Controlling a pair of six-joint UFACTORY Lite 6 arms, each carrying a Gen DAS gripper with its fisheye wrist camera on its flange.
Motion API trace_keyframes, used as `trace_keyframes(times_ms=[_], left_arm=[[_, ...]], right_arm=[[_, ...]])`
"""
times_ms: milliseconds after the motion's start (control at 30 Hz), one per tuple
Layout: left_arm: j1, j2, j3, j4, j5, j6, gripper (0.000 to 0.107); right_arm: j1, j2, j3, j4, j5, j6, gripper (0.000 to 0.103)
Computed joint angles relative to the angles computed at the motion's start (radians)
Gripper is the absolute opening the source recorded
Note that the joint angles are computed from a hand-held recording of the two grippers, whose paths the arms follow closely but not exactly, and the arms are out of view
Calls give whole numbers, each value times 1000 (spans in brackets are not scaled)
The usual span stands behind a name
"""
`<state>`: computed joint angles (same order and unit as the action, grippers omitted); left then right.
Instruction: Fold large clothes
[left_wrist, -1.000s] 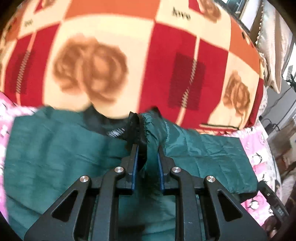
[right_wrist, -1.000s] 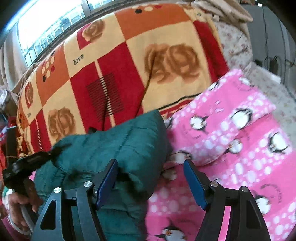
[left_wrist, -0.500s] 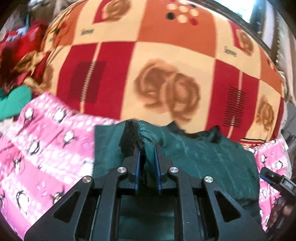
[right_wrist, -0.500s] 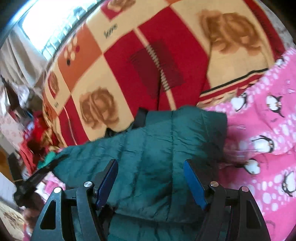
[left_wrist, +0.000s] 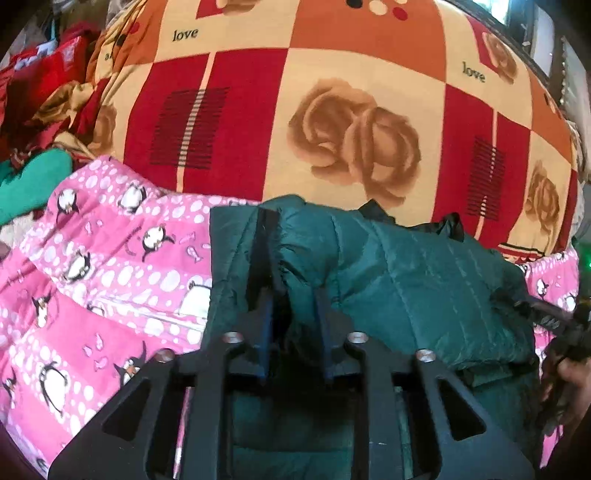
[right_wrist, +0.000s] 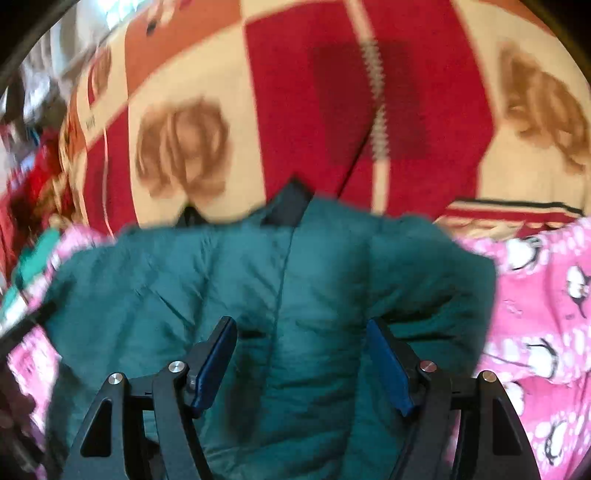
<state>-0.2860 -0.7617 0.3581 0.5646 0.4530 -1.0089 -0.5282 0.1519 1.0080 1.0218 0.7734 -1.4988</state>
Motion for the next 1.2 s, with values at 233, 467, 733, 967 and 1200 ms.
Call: trace_keyframes(times_ms=[233, 467, 733, 967, 1200], left_arm=[[-113, 11, 56, 254, 61, -271, 67], [-82, 435, 148, 493, -25, -541, 68], [-107, 525, 106, 791, -27, -875, 74], [-81, 525, 97, 839, -66, -920, 76], [-75, 517, 78, 897, -86, -989, 79]], right_arm=[[-52, -110, -30, -42, 82, 21, 71], [266, -126, -128, -16, -165, 98, 71], [319, -12, -81, 17, -267, 95, 77], [172, -257, -186, -34, -51, 49, 77], [264, -290, -344, -61, -235, 9, 79]])
